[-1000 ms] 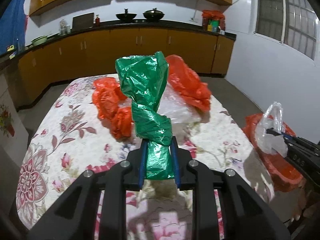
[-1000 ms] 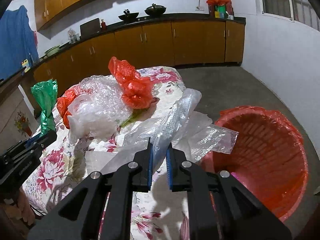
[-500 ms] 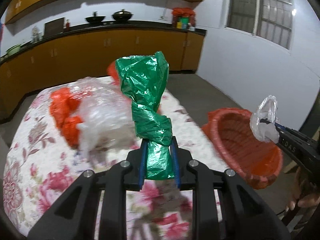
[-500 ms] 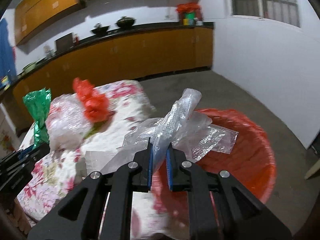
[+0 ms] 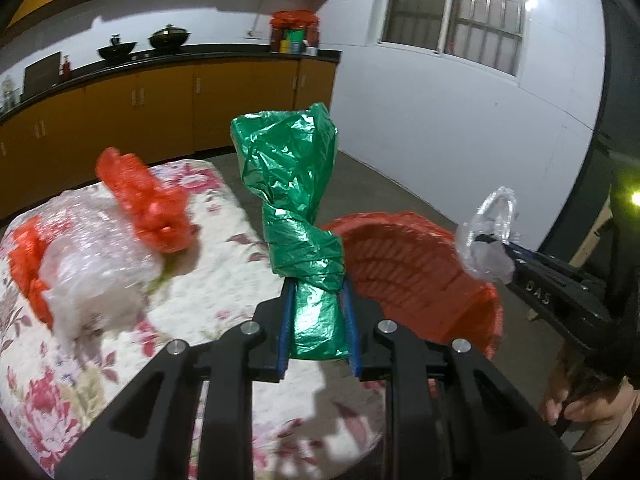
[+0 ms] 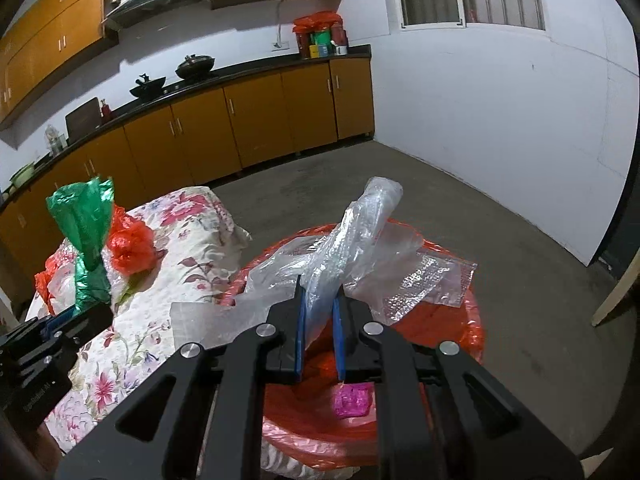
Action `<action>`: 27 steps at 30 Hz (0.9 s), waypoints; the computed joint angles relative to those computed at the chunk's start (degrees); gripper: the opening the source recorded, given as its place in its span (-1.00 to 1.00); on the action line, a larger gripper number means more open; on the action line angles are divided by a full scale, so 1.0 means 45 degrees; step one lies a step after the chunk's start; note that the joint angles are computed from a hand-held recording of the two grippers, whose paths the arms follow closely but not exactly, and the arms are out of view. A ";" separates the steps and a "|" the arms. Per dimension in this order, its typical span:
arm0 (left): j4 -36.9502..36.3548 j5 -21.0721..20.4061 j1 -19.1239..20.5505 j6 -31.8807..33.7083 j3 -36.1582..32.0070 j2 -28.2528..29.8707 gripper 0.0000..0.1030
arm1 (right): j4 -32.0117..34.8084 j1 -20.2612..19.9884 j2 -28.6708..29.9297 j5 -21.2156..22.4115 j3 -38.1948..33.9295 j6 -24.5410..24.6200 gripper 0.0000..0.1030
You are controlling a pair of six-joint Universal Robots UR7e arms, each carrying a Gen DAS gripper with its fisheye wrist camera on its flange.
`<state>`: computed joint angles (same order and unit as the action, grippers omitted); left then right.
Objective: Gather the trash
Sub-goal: 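Carry the green and clear bags over the basket and open both grippers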
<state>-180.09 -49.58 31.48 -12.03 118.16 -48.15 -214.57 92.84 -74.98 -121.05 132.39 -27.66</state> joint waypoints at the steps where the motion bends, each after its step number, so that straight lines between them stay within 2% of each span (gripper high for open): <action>1: 0.0046 -0.0116 0.0010 0.0058 -0.0177 0.0145 -0.55 | 0.0043 -0.0050 -0.0061 0.0046 0.0011 0.0027 -0.76; 20: 0.0881 -0.1870 0.0473 0.0754 -0.2402 0.2215 -0.54 | 0.0738 -0.1178 -0.0718 0.1202 -0.0250 0.0530 -0.76; 22: 0.1069 -0.2007 0.0557 0.0754 -0.2616 0.2411 -0.52 | 0.0793 -0.1223 -0.0760 0.1250 -0.0232 0.0600 -0.69; 27: 0.1463 -0.2108 0.0708 0.0631 -0.2862 0.2705 -0.37 | 0.1091 -0.1594 -0.1080 0.1615 -0.0033 0.0853 -0.34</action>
